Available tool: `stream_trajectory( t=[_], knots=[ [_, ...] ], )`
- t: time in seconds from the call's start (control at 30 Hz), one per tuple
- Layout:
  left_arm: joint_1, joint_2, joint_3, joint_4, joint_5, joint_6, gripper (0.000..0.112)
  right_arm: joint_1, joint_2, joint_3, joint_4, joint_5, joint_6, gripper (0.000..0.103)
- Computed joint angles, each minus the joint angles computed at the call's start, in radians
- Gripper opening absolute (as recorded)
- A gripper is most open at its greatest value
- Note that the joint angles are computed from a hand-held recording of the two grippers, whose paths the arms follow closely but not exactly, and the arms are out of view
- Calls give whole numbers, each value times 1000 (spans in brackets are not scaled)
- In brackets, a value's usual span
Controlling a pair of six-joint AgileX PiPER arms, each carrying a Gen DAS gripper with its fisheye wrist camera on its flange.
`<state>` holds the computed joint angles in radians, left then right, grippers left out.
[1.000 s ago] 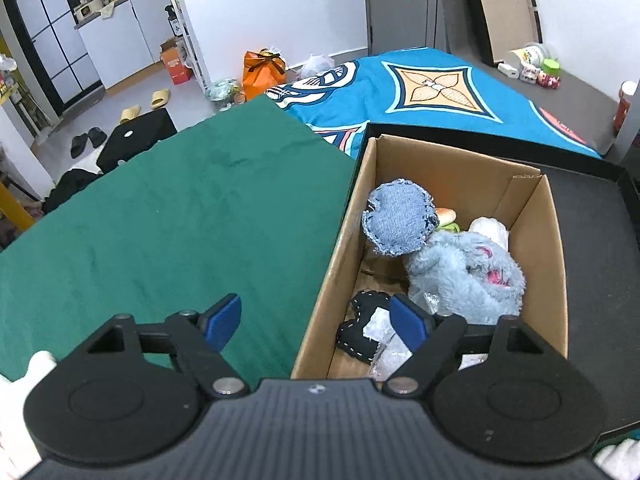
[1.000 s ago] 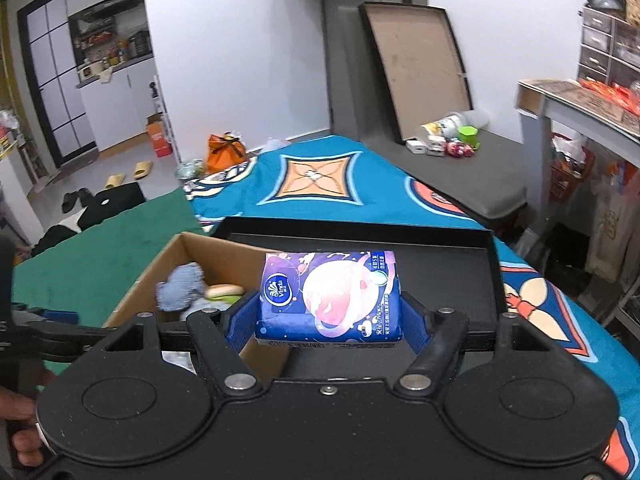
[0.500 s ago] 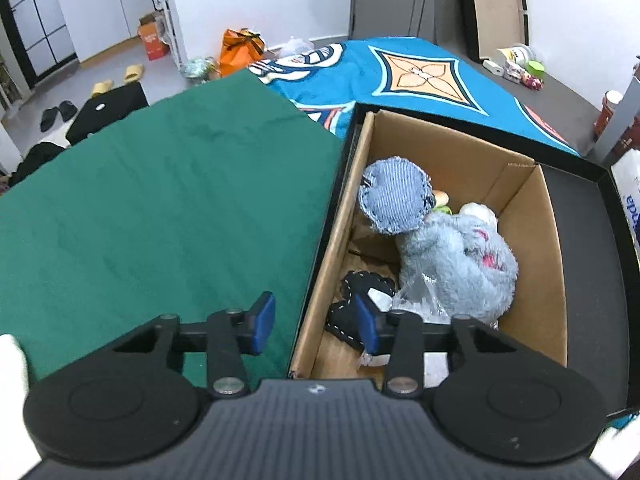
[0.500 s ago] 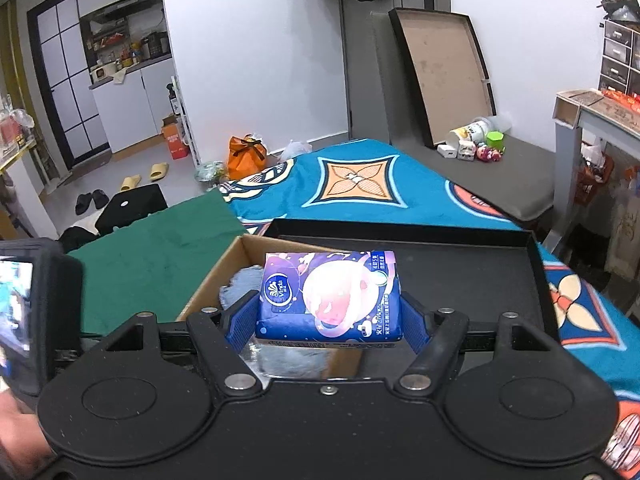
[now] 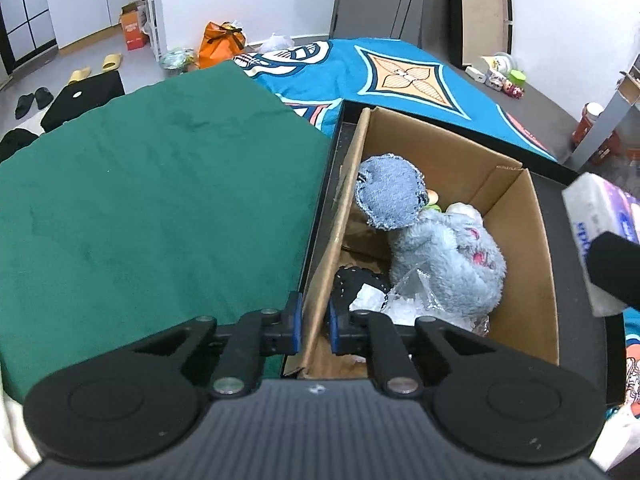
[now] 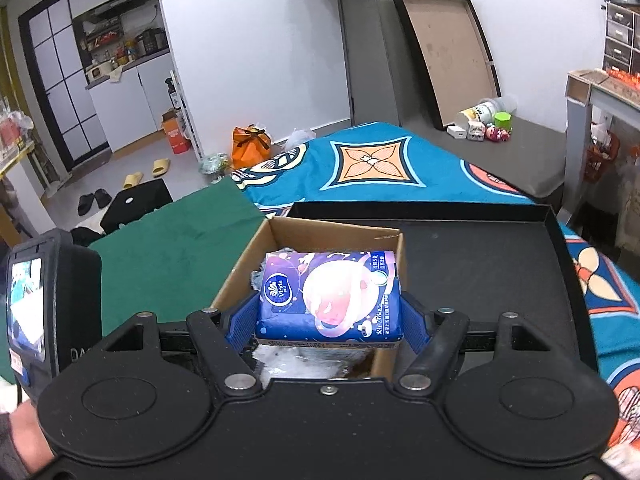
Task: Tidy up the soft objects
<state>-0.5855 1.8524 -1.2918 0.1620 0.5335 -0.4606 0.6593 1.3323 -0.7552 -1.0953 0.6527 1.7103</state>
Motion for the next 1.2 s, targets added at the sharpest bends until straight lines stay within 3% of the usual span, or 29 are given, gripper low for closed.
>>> stream_trajectory(
  t=[0.07, 0.17, 0.43, 0.63, 0.87, 1.0, 1.2],
  knots=[
    [6, 0, 0, -20, -4, 14, 12, -4, -6, 8, -14, -31, 22, 74],
    [12, 2, -3, -33, 1, 21, 12, 6, -4, -1, 3, -11, 20, 90],
    [3, 3, -14, -8, 18, -1, 14, -28, -62, 29, 57, 4, -13, 90],
    [-26, 6, -32, 76, 55, -75, 17, -59, -112, 88, 94, -39, -10, 90],
    [-47, -25, -47, 110, 101, -111, 45, -116, -192, 139, 205, -81, -79, 90],
    [-57, -71, -55, 60, 140, -64, 53, -146, -260, 160, 261, -81, -128, 93],
    [-94, -183, -76, 52, 224, -62, 75, -159, -376, 156, 343, -23, -223, 103]
  ],
)
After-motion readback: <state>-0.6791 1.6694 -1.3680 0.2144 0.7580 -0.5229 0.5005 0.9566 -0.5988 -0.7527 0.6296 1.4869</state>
